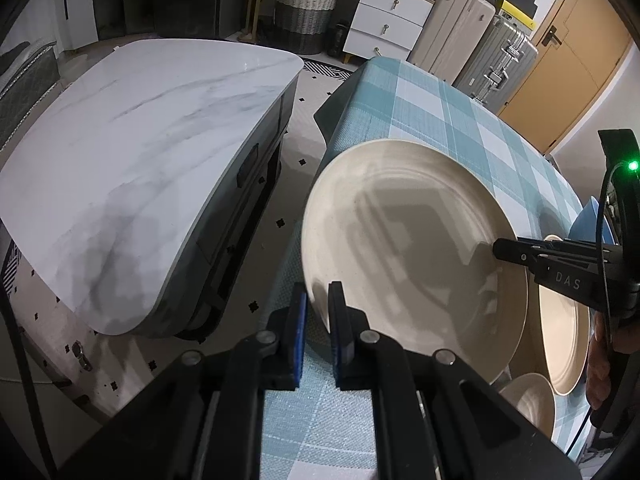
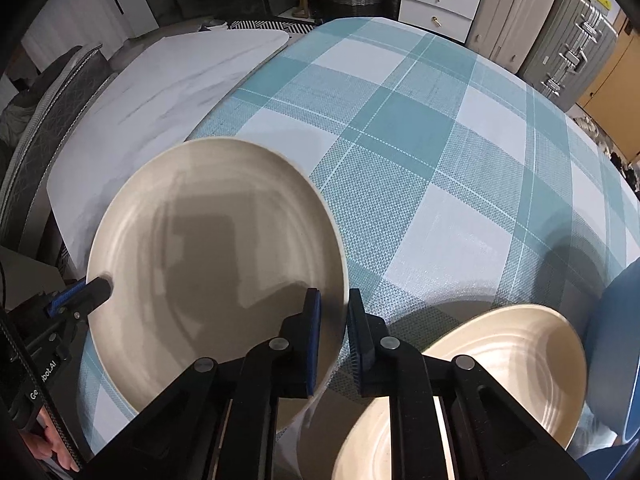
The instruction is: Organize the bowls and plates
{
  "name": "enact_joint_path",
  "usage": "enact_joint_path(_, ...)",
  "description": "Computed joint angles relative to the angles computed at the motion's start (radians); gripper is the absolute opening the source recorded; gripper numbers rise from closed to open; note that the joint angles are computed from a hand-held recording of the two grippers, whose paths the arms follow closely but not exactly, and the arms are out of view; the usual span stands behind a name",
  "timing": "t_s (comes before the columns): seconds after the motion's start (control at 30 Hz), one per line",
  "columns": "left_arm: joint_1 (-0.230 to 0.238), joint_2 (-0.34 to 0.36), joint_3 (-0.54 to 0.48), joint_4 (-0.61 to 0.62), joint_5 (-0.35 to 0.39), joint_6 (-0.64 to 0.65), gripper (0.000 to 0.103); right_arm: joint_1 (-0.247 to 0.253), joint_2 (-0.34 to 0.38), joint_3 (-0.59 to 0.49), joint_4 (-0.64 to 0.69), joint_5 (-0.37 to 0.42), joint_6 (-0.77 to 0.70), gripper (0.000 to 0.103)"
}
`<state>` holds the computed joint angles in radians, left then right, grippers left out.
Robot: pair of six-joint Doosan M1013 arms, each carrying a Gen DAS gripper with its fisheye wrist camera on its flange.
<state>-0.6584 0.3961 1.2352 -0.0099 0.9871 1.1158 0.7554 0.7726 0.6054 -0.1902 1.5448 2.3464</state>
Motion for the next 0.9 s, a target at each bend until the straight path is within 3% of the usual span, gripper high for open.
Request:
enact_joint_path(0.27, -0.002, 0.008, -0.016, 0.005, 0.028, -0.007, 0.007, 0.007, 0.006, -0.018, -0.019, 0.007, 0.019, 0.01)
enact_joint_path(0.4, -0.001, -0.001, -0.007, 0.015, 0.005, -0.015, 0.007, 0.009, 0.0, -0.016, -0.03, -0.002, 0.028, 0.009)
enact_joint_path(0.9, -0.012, -0.011, -0.037, 0.011, 0.039, -0.008, 0.007, 0.008, -0.051, 0.036, -0.048, -0.045, 0.094, 0.007)
